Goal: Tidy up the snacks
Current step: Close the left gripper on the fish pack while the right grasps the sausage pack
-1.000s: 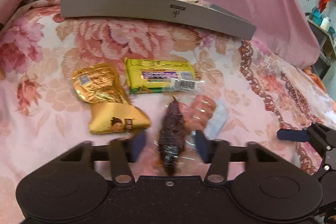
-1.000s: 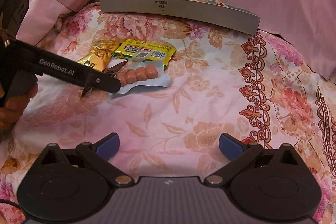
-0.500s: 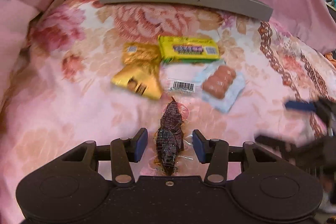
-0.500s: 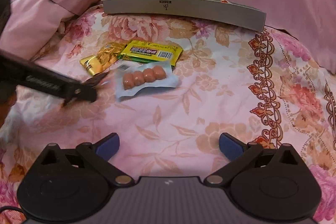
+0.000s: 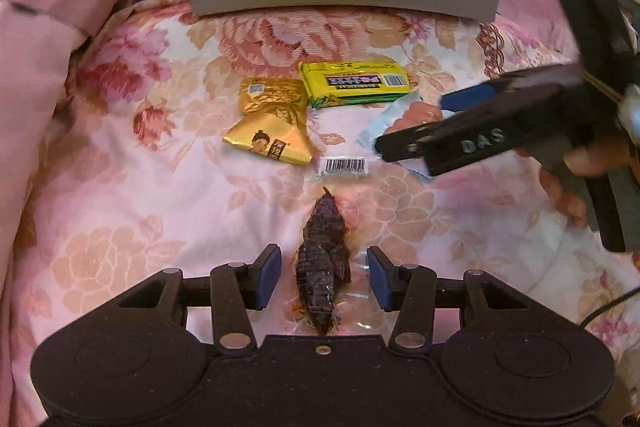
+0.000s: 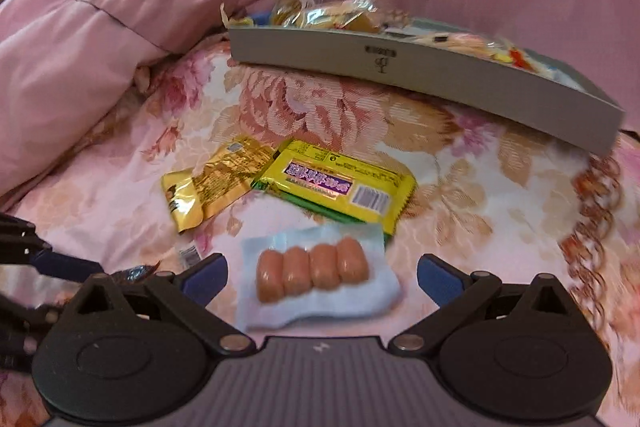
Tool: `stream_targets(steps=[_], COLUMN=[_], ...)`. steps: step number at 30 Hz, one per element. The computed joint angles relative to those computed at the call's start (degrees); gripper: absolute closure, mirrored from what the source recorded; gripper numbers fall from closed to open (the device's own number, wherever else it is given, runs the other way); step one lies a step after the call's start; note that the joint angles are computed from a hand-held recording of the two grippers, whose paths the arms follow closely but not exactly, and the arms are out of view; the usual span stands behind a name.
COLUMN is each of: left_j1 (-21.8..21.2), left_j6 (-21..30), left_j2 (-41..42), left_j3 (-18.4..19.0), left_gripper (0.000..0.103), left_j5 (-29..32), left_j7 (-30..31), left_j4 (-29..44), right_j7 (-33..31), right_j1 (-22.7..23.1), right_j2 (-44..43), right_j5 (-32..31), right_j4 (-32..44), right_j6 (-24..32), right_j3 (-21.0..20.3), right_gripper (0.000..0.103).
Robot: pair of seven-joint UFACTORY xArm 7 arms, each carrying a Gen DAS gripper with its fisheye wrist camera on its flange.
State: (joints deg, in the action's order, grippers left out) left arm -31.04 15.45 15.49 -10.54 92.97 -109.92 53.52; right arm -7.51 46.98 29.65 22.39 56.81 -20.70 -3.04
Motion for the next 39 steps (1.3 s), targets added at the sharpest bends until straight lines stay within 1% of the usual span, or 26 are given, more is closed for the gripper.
stream_targets(steps=[2, 3, 6, 7, 10, 12, 14, 16, 21, 24, 26, 28, 30, 32, 34, 37, 39], left_j1=[0.10, 0.23, 0.55, 0.56, 0.59, 0.60, 0.53, 0.46, 0.26, 0.02, -0.22, -0.60, -0.79, -0.89, -1.12, -1.45, -1.63], left_j6=[-0.29, -0.58, -1.11, -1.08, -0.92, -0.98, -0.93, -0.88, -0.77, -1.24, -2.55, -3.13, -3.40, -3.61, -3.84, -3.79, -3.68], left_j2=[0.13, 0.20, 0.44, 0.53, 0.70, 0.77, 0.77, 0.80, 0.69, 0.38, 0.27, 0.29, 0.53, 0.65, 0.63, 0.74, 0.80], left_j3=[0.08, 0.13, 0.14, 0.11, 0.01, 0.02, 0.04, 0.08, 0.20, 0.33, 0.74, 1.16, 1.43, 1.61, 1.95, 2.30, 2.43], left_gripper=[0.053, 0.053, 0.053, 0.053, 0.053, 0.053, 0.053, 0.053, 0.054, 0.054, 0.055, 0.052, 0.049, 0.049, 0.048, 0.045, 0.045], left_j5=[0.22, 0.49, 0.92, 1.21, 0.80, 0.84, 0.56, 0.45, -1.12, -4.54, -5.35, -5.18, -5.36, -6.52, -6.91, -6.88, -6.80], left_j7=[-0.21, -0.61, -1.16, -1.41, -0.89, -1.07, -0.79, -0.65, 0.95, 4.16, 5.29, 5.51, 5.85, 6.77, 7.13, 7.24, 7.23], left_j4=[0.18, 0.25, 0.53, 0.58, 0.70, 0.76, 0.78, 0.82, 0.57, 0.19, 0.01, -0.01, 0.12, 0.26, 0.24, 0.36, 0.44], right_j7=[1.55, 1.80, 0.72, 0.28, -0.43, -1.08, -1.39, -1.62, -1.09, 0.00, 0.55, 0.62, -0.13, 0.37, -0.74, -3.59, -4.03], right_j1=[-4.69, -4.95, -0.25, 0.48, -0.08, 0.61, 0.49, 0.11, -1.41, -2.23, -2.56, -2.19, -1.00, -2.12, -2.24, 0.02, 0.89], right_j2=[0.53, 0.87, 1.69, 1.82, 1.68, 1.31, 0.65, -0.15, -2.41, -5.06, -7.06, -8.79, -9.94, -10.63, -10.89, -10.47, -9.68], right_j5=[-3.60, -4.68, -5.22, -5.59, -6.32, -5.55, -5.21, -4.92, -2.67, -1.03, -0.49, 0.70, 3.19, 3.33, 3.79, 6.67, 8.10], right_j4=[1.25, 1.82, 2.22, 1.93, 0.71, 0.13, -0.83, -2.36, -7.29, -10.95, -14.10, -16.87, -18.77, -19.39, -18.58, -16.82, -15.82], right_j6=[2.17, 2.98, 3.67, 3.13, 1.50, 1.50, 1.18, 0.06, -3.55, -4.37, -5.51, -6.46, -7.69, -7.68, -5.86, -4.09, -4.04], right_j3=[3.86, 3.89, -0.93, -1.64, -1.07, -1.48, -1.02, -0.26, 2.96, 5.33, 7.01, 8.22, 8.70, 9.93, 9.76, 7.98, 7.49], right_gripper=[0.000, 0.000, 0.000, 0.000, 0.001, 0.002, 0.008, 0.011, 0.012, 0.012, 0.012, 0.012, 0.011, 0.011, 0.010, 0.007, 0.004])
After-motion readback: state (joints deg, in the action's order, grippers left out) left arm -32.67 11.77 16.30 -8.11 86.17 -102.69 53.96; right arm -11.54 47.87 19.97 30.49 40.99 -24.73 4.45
